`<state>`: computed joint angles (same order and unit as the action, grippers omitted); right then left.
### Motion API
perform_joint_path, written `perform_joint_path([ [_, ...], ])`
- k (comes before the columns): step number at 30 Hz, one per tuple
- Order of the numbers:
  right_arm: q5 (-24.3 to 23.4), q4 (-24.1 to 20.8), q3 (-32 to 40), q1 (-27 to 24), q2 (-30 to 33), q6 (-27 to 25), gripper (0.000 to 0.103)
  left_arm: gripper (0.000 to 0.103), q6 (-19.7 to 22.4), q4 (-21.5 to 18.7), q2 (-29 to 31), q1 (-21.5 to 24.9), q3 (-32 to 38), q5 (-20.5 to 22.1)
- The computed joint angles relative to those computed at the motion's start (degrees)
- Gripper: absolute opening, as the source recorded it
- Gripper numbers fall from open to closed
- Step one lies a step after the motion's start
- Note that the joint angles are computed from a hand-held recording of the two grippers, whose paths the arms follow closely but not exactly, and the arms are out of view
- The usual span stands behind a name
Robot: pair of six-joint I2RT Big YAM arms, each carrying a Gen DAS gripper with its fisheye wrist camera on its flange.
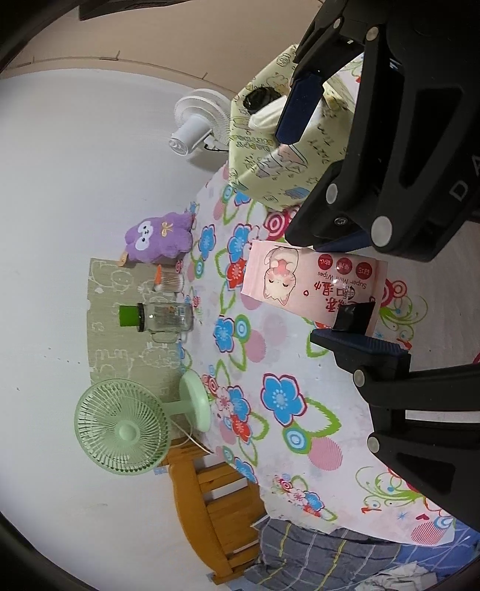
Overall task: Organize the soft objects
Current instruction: 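Carry the pink wipes pack with the left tool over the gift box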
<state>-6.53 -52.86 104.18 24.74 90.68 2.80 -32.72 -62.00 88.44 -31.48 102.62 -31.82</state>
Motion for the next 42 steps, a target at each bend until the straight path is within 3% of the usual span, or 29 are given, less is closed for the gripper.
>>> perform_joint_path([
  [19,-2.4,-0.5,4.9,-4.8,0.8,-2.5,0.085,0.042,1.5,-1.6,7.3,-2.4,12.1,-2.6],
  [42,-3.1,-2.2,10.9,-11.9,5.8,-3.4,0.085,0.042,4.1,-4.8,20.9,-3.9,30.6,1.1],
])
